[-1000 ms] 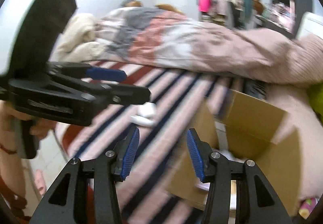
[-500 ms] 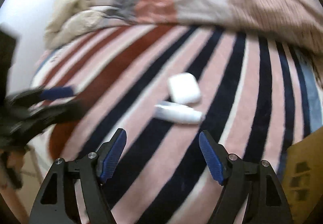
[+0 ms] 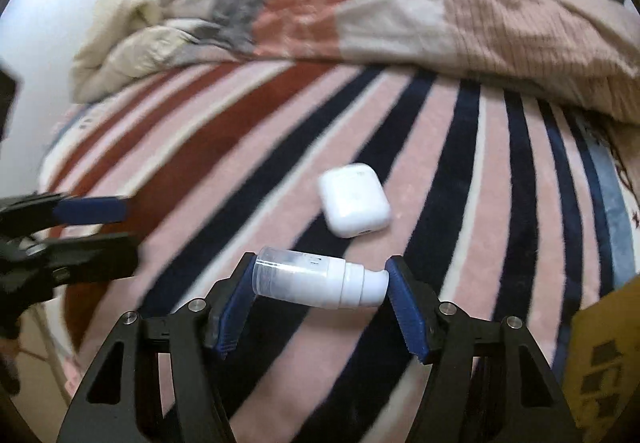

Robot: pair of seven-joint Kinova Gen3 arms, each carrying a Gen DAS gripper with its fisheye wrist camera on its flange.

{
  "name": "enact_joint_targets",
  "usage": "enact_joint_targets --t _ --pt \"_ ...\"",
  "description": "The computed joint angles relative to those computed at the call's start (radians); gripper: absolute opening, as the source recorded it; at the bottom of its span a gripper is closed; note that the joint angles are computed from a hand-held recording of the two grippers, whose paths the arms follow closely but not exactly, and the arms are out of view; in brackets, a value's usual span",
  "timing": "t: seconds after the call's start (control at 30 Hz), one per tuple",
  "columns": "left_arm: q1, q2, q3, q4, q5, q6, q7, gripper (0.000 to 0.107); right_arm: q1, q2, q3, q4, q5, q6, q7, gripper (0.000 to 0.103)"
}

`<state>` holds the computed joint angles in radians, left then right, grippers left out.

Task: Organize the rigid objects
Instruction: 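Grasp the small white bottle with the right gripper, then drop the bottle into the cardboard box with the right gripper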

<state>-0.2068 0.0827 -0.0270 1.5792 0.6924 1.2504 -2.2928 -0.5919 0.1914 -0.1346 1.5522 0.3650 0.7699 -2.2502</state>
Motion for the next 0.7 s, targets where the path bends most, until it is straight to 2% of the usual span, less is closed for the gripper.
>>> enact_joint_targets --t 0.13,0.2,0.37,0.4,0.53,0.7 --pt "0.011 -0.013 0.014 -0.050 0.073 0.099 -0.009 0.072 -0.007 -0.116 -0.035 0.057 0.031 -0.037 0.043 0.061" --pt "0.029 -0.017 0.026 -0.083 0.098 0.141 -0.001 0.069 0.002 -0.172 -0.058 0.077 0.043 -0.044 0.063 0.061" --pt "0.102 -0.016 0.069 -0.181 0.142 0.219 0.029 0.040 0.052 -0.304 -0.125 0.126 0.101 -0.029 0.046 0.061" --pt "0.117 -0.011 0.083 -0.204 0.142 0.227 0.037 0.036 0.067 -0.323 -0.136 0.133 0.109 -0.023 0.040 0.061" --pt "0.214 0.010 0.129 -0.294 0.095 0.215 0.109 0.036 0.137 -0.415 -0.143 0.167 0.093 -0.003 0.063 0.061" --pt "0.335 0.103 0.198 -0.423 0.029 0.210 0.211 0.036 0.208 -0.494 -0.091 0.185 0.014 0.039 0.153 0.061"
